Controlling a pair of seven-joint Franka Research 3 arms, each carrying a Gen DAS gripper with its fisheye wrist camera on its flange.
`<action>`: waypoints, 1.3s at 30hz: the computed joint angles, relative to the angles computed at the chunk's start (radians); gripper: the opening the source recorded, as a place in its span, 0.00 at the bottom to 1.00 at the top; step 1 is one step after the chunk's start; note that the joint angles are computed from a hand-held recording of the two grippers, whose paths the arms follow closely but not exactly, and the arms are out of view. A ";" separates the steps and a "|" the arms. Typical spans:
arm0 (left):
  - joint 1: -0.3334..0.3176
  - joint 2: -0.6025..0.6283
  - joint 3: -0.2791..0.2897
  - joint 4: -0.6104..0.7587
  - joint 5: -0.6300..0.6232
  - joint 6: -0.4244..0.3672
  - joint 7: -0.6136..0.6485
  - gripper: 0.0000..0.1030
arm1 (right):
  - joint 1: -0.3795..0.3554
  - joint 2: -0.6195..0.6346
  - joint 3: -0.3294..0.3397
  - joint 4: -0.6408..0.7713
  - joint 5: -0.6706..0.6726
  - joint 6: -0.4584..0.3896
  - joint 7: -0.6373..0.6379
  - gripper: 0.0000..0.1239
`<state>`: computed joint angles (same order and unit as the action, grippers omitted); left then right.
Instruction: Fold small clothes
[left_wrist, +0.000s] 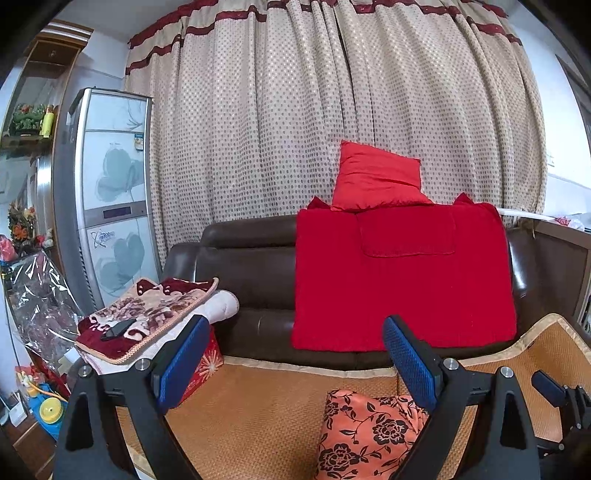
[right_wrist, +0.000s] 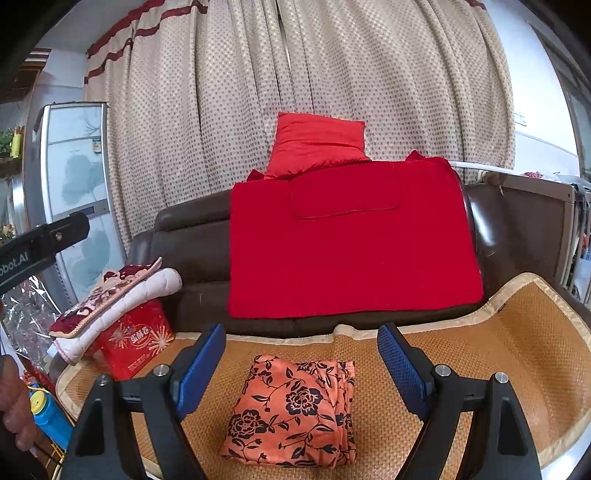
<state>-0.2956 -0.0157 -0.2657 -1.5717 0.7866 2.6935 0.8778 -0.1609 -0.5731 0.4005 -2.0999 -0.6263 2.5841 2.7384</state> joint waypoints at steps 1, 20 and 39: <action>0.000 0.006 0.000 0.004 -0.008 0.000 0.005 0.92 | -0.001 0.003 0.001 0.003 -0.001 -0.002 0.001 0.70; -0.014 0.049 0.016 0.030 -0.053 0.005 0.043 0.92 | 0.040 0.085 -0.018 0.064 -0.074 -0.027 0.017 0.70; -0.044 0.098 0.023 0.079 -0.060 -0.012 0.048 0.92 | 0.076 0.101 -0.065 0.049 -0.098 0.004 0.021 0.70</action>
<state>-0.3397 0.0823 -0.2427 -1.4930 0.7264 2.6817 0.9258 -0.0848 -0.4722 0.3351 -2.0510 -0.7243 2.5884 2.7590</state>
